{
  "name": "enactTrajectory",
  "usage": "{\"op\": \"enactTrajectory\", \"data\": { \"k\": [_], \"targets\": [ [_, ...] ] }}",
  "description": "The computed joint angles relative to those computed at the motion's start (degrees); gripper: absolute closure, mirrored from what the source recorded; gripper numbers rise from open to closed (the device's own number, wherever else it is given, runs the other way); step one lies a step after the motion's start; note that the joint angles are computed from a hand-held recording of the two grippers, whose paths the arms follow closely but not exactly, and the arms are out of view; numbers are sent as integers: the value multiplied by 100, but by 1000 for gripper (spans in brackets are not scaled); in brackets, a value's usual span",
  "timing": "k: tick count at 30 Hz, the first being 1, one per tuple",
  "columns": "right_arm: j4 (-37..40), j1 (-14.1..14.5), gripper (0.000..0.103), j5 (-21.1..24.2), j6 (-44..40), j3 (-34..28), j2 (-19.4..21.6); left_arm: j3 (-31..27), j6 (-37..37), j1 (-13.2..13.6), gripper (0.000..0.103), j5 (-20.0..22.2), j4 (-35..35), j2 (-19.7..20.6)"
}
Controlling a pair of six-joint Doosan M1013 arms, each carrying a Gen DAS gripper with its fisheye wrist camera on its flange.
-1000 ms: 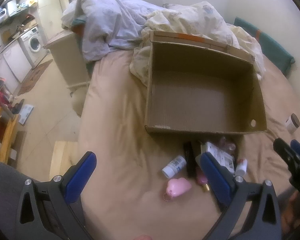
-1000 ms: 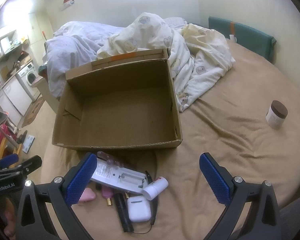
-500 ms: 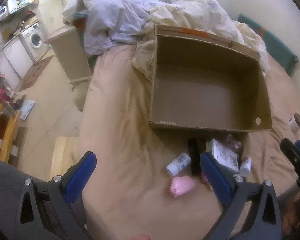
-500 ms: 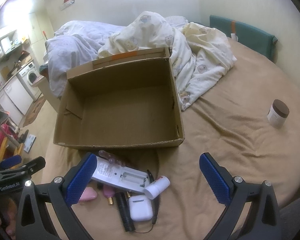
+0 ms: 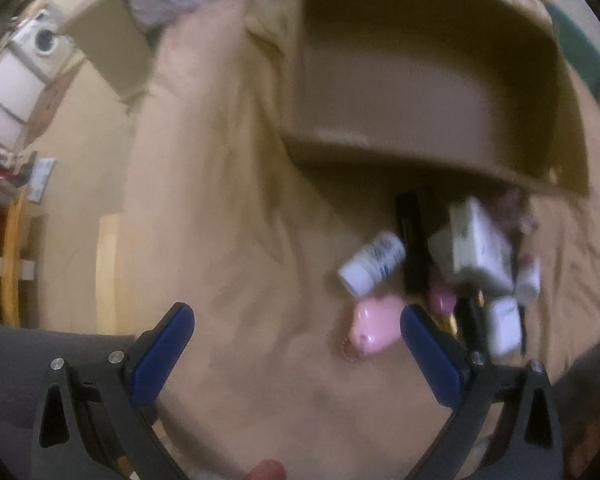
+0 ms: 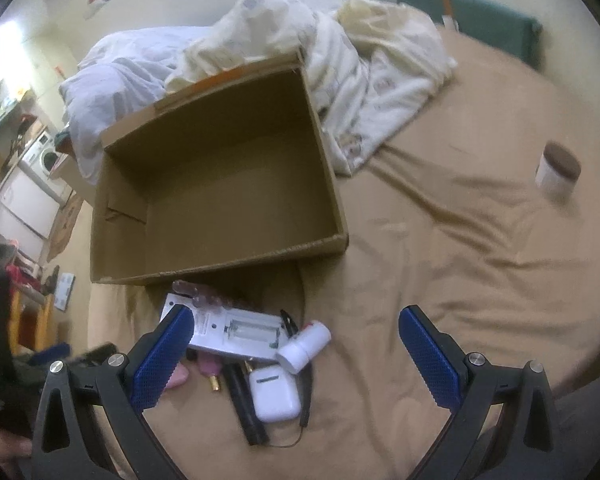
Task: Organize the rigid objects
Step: 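Grasp the pink heart case with the left tool while the right tool grasps the white earbud case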
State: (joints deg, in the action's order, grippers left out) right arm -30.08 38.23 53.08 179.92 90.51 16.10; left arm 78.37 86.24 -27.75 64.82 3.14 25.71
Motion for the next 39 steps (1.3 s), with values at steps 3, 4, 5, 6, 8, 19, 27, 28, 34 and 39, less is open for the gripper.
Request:
{"op": "enactTrajectory", "data": {
  "k": [3, 4, 5, 6, 8, 19, 27, 28, 34, 39],
  "targets": [
    [235, -68, 0, -86, -60, 37, -17, -85, -191, 6, 4, 357, -267, 185],
    [281, -80, 0, -93, -80, 42, -19, -92, -256, 3, 8, 405, -327, 220],
    [313, -84, 0, -86, -107, 35, -16, -89, -281, -10, 10, 427, -400, 255],
    [353, -88, 0, -74, -151, 26, -12, -91, -258, -33, 15, 453, -471, 287],
    [490, -112, 0, -83, -327, 10, 7, -99, -208, -82, 20, 473, -492, 334],
    [4724, -723, 51, -1596, -3627, 444, 105, -40, 75, -65, 68, 314, -673, 384],
    [4075, -659, 53, -494, -3489, -110, 565, -96, 206, 19, 74, 463, -627, 276],
    [4049, -660, 53, -353, -3495, -165, 616, -93, 229, 14, 75, 466, -599, 269],
    [4009, -582, 56, 113, -3712, -382, 816, -17, 378, -107, 75, 440, -193, 216],
    [3548, -431, 58, 558, -3797, -769, 1072, 42, 519, -140, 76, 493, -100, 222]
  ]
}}
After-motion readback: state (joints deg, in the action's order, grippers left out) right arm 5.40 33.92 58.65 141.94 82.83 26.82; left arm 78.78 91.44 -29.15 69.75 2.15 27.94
